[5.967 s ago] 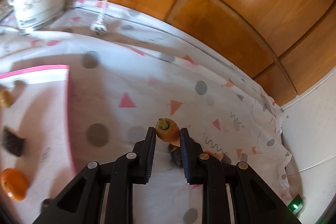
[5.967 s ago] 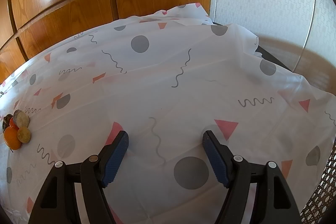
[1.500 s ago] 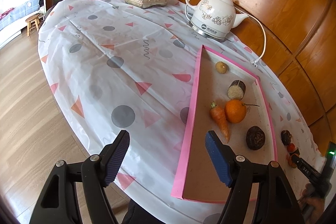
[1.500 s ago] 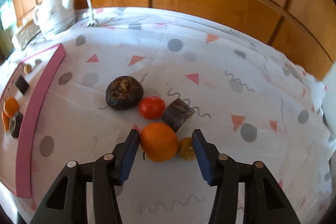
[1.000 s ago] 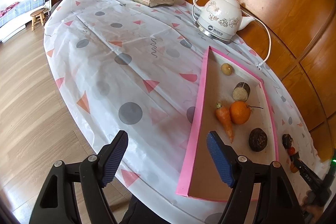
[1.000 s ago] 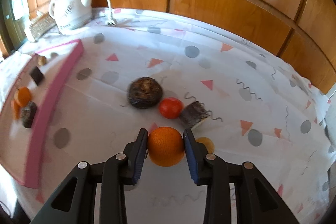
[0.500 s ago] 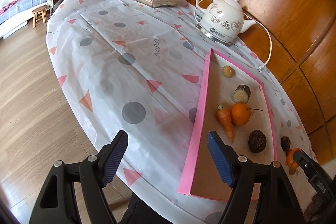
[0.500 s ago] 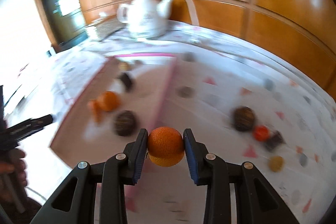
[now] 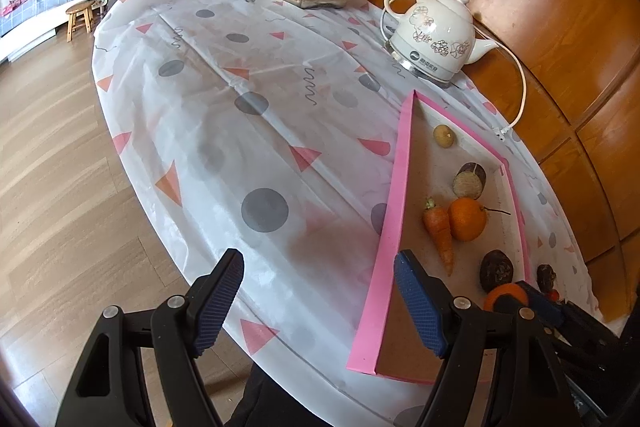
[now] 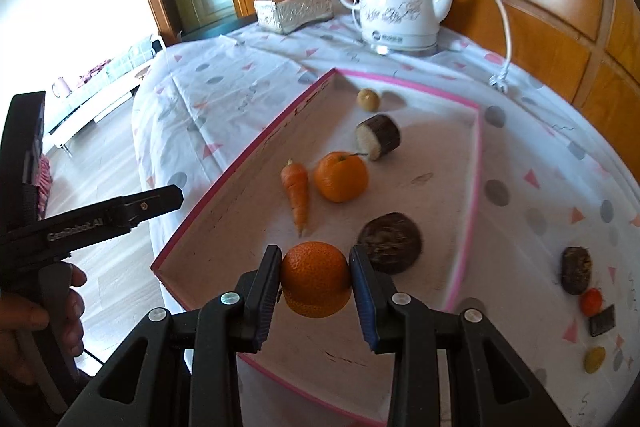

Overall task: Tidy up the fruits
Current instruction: 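Carry the orange with the right tool into the tray and release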

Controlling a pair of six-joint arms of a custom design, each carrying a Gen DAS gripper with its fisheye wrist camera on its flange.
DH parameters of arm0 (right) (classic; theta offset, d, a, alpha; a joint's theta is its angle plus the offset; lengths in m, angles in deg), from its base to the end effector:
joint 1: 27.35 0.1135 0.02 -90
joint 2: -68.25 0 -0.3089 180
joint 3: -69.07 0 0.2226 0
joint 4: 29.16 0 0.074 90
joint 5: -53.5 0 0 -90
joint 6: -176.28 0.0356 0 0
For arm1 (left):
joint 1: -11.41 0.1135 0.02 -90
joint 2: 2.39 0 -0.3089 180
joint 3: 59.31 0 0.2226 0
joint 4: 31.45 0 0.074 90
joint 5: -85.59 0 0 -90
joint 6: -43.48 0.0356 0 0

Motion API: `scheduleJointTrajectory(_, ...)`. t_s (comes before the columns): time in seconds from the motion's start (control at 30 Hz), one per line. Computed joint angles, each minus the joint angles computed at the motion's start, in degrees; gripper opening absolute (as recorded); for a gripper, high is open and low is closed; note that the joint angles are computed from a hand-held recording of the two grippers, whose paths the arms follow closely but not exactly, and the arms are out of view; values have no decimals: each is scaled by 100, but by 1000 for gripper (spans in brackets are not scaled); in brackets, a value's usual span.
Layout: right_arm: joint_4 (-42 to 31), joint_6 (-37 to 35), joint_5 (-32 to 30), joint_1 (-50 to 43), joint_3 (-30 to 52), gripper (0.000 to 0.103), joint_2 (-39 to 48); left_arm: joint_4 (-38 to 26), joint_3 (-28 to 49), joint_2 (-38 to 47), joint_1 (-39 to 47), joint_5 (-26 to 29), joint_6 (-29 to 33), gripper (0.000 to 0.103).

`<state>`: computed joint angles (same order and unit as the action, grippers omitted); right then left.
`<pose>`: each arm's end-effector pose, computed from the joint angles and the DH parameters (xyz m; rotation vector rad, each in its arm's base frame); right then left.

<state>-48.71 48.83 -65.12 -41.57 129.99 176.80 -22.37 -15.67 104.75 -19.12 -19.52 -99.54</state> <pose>0.3038 -0.0594 0.1449 -0.6418 2.4705 0.3611 0.2402 -0.1309 0.1213 -0.5905 2.4255 -0.2865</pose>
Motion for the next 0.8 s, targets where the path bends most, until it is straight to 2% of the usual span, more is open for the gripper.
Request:
scheduleJointTrajectory(0.33,260,233,301,253,-2,36,326,5,-7,59,52,34,-28,78)
scheduleJointTrajectory(0.8,357,369,64,-95,-190,41,29,-55,-18,-61,-23,-51,-77,78)
